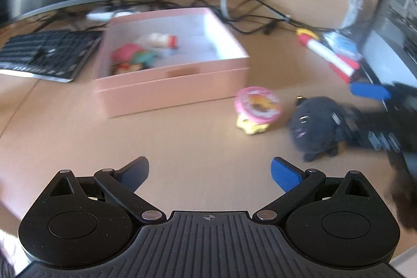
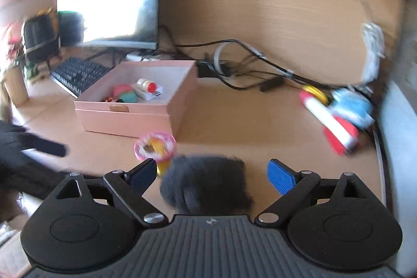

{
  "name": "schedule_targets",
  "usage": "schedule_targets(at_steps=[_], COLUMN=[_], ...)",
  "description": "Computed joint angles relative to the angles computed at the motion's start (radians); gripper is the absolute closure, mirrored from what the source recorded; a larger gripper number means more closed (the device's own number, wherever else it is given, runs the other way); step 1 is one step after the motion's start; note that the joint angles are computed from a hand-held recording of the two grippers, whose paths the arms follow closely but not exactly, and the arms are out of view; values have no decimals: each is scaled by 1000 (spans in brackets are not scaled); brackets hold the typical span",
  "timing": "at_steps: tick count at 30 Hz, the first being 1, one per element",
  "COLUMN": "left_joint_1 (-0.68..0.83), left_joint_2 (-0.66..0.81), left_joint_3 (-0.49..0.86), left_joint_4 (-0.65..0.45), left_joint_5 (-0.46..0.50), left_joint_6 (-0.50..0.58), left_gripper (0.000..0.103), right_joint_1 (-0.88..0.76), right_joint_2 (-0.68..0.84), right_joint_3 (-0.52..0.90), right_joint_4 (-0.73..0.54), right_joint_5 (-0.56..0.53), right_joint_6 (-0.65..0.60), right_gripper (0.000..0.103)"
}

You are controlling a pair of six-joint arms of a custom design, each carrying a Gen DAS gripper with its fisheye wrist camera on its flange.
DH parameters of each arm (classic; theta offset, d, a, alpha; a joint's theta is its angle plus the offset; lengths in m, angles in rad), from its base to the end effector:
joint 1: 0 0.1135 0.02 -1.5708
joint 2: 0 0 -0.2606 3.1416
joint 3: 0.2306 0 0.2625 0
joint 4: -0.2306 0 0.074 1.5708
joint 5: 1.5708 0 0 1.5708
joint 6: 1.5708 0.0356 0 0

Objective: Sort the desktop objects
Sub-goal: 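Grasp the black plush cat with the right gripper and lift it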

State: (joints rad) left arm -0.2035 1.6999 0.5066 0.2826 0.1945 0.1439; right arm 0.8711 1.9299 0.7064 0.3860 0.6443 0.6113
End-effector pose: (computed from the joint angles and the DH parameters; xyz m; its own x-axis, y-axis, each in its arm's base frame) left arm 0.2633 -0.0614 0.0704 -0.7206 0.2924 -0.6288 0.4221 0.9044 -0.0632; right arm 0.2247 0.2338 0.0615 -0.5943 0.0066 -0.8042 -0.0143 0.9997 0.0187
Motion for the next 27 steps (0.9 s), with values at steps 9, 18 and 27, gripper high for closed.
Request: schedule_targets(at_steps=[9,18,27], left_joint_1=[230,165,-43], left_joint_2=[28,165,220], left_joint_3=[-8,73,98], left_joint_4=[-45,-58,-1], left_joint_5=[133,327,196], left_joint_6=[88,129,1], left_gripper=[0,0,0], right_joint_1=[-217,6,160], right_joint_2=[70,-77,-84], right_joint_3=[150,13,-71], right_joint_4=[-199,-381,-444], right_joint_5=[-386,-205,-92], right_joint_6=[28,208,317], right_gripper=[23,23,18])
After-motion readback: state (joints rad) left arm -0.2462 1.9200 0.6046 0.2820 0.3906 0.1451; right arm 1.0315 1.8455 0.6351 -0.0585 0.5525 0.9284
